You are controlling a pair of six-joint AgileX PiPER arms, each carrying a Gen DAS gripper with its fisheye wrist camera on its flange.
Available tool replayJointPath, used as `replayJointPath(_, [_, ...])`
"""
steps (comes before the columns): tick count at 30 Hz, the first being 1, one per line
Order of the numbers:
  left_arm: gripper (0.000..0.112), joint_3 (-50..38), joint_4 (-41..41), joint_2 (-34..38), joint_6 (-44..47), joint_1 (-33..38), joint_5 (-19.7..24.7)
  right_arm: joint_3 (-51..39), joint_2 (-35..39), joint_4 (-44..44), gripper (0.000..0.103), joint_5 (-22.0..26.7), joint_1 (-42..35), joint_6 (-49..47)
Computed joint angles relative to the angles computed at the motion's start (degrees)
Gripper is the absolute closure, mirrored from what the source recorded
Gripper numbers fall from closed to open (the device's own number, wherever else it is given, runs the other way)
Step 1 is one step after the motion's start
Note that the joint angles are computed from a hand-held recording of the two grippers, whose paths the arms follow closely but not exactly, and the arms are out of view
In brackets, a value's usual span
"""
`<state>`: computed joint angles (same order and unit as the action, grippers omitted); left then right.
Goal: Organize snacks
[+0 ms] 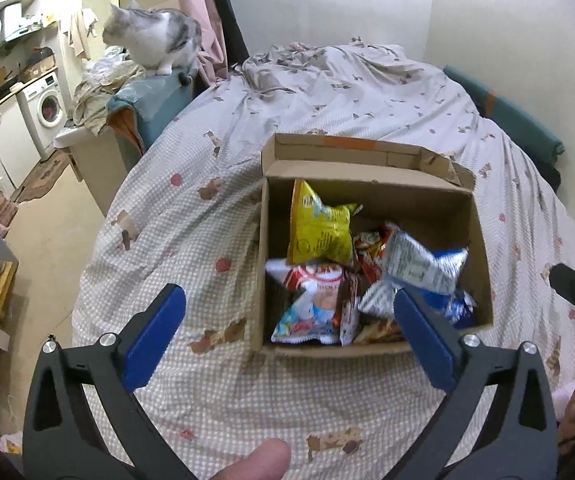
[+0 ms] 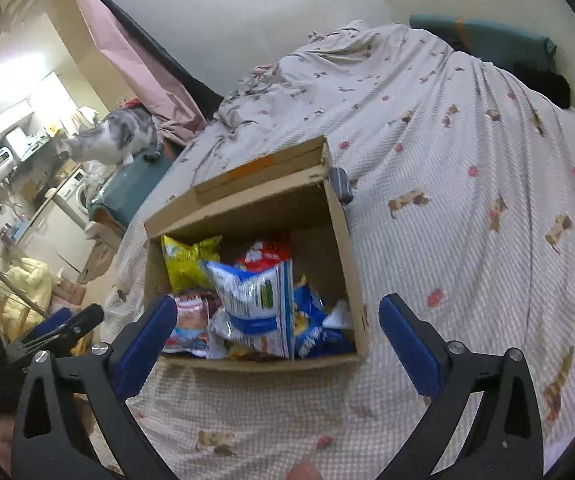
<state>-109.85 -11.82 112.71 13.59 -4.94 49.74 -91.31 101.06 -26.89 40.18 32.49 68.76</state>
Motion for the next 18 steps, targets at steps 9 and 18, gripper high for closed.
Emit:
replayJointPath(9, [0.009,14.6,-4.8,-8.3,6.0,4.4,-3.1,4.5,-3.0,-12.2,0.0,7.6,8.5,12.1])
replayJointPath(18, [0.009,24.4,-8.0,-15.2,9.8,6.0,-7.8,7.3,-3.6,-17.6,0.0,10.3,13.8,19.5])
